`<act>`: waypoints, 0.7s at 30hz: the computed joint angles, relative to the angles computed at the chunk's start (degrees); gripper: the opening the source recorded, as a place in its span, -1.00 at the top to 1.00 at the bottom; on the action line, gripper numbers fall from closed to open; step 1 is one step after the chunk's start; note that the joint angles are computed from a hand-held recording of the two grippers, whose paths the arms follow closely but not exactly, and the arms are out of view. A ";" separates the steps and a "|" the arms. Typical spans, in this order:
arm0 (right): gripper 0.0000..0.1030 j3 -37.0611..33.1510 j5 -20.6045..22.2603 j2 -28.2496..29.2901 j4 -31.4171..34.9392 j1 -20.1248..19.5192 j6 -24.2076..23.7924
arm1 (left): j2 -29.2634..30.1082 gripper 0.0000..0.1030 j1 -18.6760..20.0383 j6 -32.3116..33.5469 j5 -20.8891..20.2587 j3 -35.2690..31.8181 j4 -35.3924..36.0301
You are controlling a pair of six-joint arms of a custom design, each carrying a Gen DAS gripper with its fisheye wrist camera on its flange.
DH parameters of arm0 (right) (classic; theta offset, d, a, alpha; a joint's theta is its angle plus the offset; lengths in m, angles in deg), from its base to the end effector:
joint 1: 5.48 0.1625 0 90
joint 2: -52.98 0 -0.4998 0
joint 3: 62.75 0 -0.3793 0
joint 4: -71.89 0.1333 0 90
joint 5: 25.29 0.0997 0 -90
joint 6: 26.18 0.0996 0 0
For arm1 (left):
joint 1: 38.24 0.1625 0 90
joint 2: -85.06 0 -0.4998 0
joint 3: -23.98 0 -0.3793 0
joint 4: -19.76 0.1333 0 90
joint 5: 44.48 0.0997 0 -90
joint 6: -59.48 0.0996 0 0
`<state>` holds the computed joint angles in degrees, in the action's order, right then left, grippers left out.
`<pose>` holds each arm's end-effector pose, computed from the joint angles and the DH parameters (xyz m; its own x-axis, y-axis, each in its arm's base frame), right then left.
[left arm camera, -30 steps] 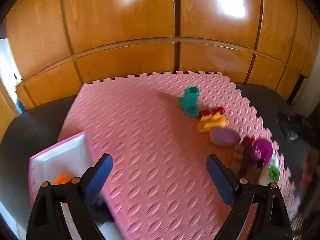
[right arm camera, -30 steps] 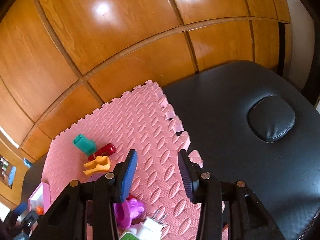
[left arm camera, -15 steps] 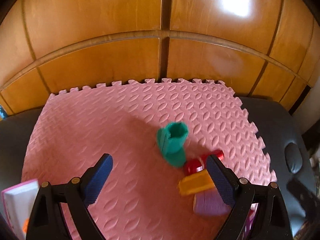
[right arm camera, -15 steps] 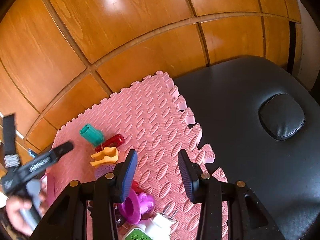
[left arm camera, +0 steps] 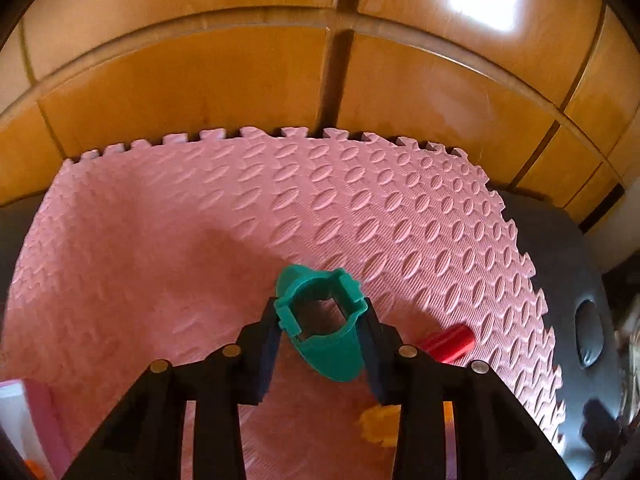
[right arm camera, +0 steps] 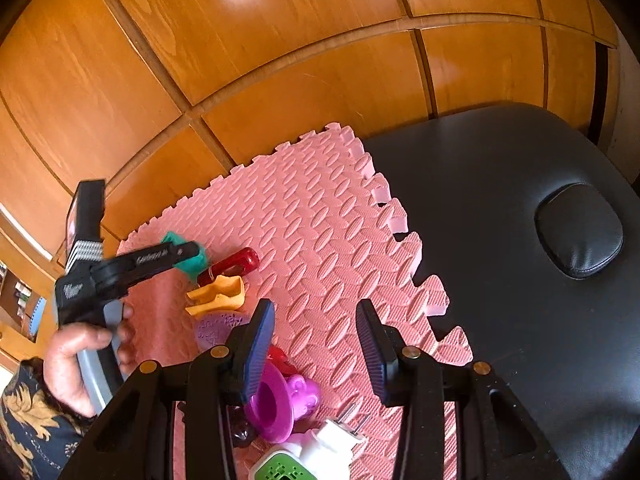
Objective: Organize rigid objects
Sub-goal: 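Place the teal cup in the box with the left gripper while the right gripper grasps the red lipstick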
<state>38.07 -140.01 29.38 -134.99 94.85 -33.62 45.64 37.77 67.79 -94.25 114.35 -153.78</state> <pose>0.2115 -0.6490 -0.0133 -0.9157 0.0008 0.4019 -0.2588 0.7639 -0.5912 0.0104 -0.7755 0.1749 -0.7868 -0.0332 -0.6163 0.3208 0.8311 -0.4543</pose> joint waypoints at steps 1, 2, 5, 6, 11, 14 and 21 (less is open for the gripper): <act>0.18 -0.01 -0.06 0.03 0.06 0.02 -0.03 | -1.04 0.28 -0.07 -0.41 0.12 1.27 -0.61; 0.18 -0.03 -0.08 0.03 0.27 0.02 -0.02 | -1.81 0.28 -0.14 -0.67 0.20 2.14 -0.99; 0.18 -0.13 -0.54 0.17 0.45 0.15 -0.38 | -4.61 0.28 -1.00 0.77 1.30 6.12 -4.45; 0.18 -0.09 -0.42 0.17 0.45 0.14 -0.44 | -5.83 0.28 -1.42 1.66 1.34 7.86 -5.74; 0.18 -0.74 2.12 -0.09 6.00 0.09 -1.02 | -12.21 0.28 -3.21 4.97 0.15 16.29 -10.63; 0.10 -2.60 3.04 0.32 9.80 0.92 -2.74 | -15.99 0.28 -4.20 6.40 -0.77 21.21 -13.04; -0.47 -17.16 1.54 4.40 26.57 4.14 -8.17 | -24.64 0.27 -3.81 3.77 -3.76 30.12 -14.68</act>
